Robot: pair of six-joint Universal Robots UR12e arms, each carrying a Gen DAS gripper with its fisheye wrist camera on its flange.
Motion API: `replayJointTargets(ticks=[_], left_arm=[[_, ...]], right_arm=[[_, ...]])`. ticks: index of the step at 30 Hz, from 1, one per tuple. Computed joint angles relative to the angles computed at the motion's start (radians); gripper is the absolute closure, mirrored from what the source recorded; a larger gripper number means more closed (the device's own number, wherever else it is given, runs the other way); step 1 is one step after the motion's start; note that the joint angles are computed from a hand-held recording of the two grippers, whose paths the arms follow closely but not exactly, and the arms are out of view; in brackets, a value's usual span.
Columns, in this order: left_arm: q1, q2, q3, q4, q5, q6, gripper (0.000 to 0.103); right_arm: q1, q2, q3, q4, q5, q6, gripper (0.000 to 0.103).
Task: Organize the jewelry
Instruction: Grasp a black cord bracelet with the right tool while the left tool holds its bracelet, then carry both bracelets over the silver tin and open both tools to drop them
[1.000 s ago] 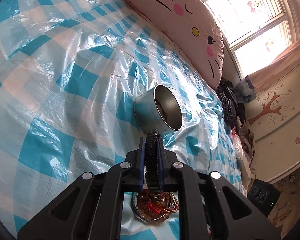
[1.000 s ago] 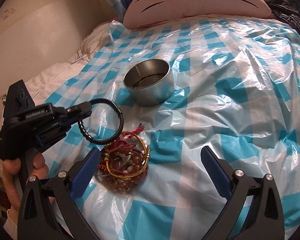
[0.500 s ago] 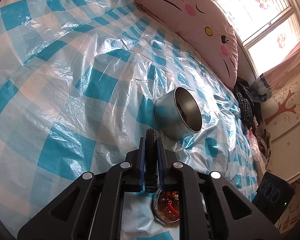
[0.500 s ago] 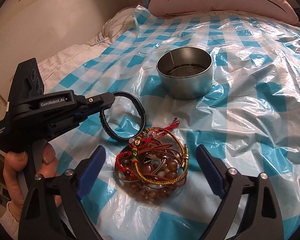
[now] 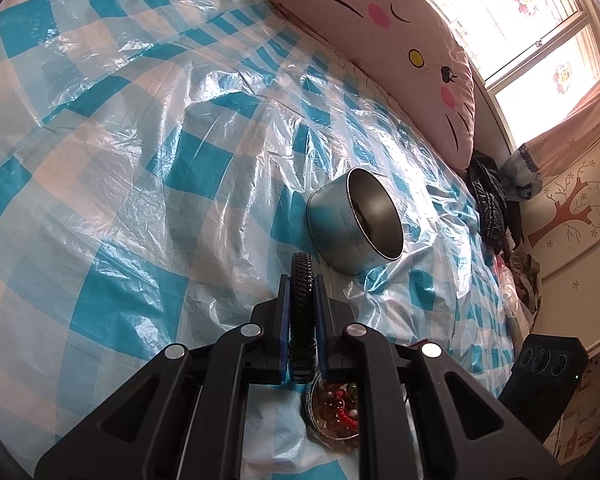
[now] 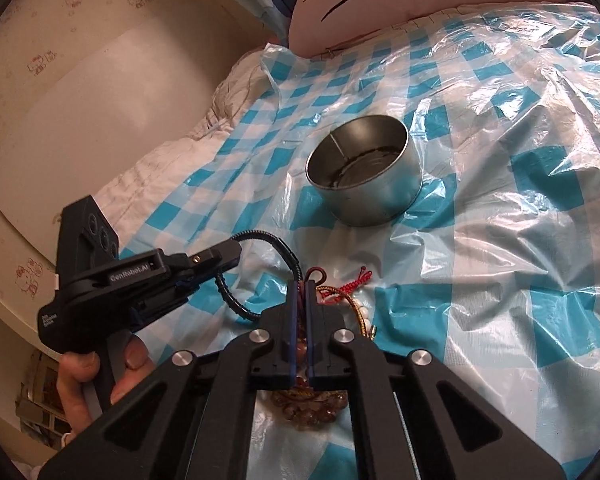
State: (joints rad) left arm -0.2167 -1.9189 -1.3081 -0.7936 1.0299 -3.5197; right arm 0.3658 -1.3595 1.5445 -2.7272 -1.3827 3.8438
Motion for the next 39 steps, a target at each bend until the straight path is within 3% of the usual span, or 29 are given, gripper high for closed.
replayJointTargets(ticks=[7,13,17,19,23,26,28,29,32,34,36,37,39], left_arm=[[-0.005,0.004,-0.002,0.01,-0.003,0.03,0.093],[-0.001,0.01,-0.013,0.046,-0.05,0.043,0.093],[0.001,0.013,-0.014,0.076,-0.081,0.056,0.093],[-0.007,0.014,-0.006,0.065,-0.064,0.081,0.094],[-0.019,0.004,0.021,-0.028,-0.029,0.135,0.094],[-0.03,0.006,0.028,-0.068,0.061,0.148,0.093],[-0.043,0.013,0.025,-0.05,0.172,0.157,0.092],[-0.049,0.014,0.028,-0.049,0.222,0.174,0.086],[-0.073,0.006,0.045,-0.046,0.393,0.23,0.038],[-0.082,-0.007,0.063,-0.062,0.462,0.265,0.037],[-0.081,-0.026,0.089,-0.107,0.469,0.273,0.038],[-0.08,-0.034,0.1,-0.133,0.466,0.277,0.042],[-0.085,-0.049,0.123,-0.191,0.476,0.303,0.08]], right_arm=[[-0.016,-0.01,0.04,-0.17,0.048,0.061,0.099],[-0.027,-0.014,0.07,-0.334,0.075,0.101,0.099],[-0.033,-0.011,0.065,-0.343,0.069,0.113,0.099],[-0.035,-0.006,0.06,-0.337,0.072,0.114,0.099],[-0.041,-0.003,0.058,-0.332,0.082,0.123,0.099],[-0.042,-0.003,0.063,-0.332,0.086,0.128,0.099],[-0.042,-0.003,0.063,-0.329,0.087,0.128,0.099],[-0.041,-0.002,0.062,-0.326,0.089,0.128,0.099],[-0.039,0.0,0.058,-0.316,0.098,0.117,0.099],[-0.037,0.003,0.054,-0.31,0.101,0.108,0.099],[-0.037,0.004,0.052,-0.311,0.106,0.105,0.099],[-0.037,0.005,0.051,-0.313,0.109,0.106,0.099],[-0.038,0.006,0.052,-0.317,0.113,0.111,0.099]])
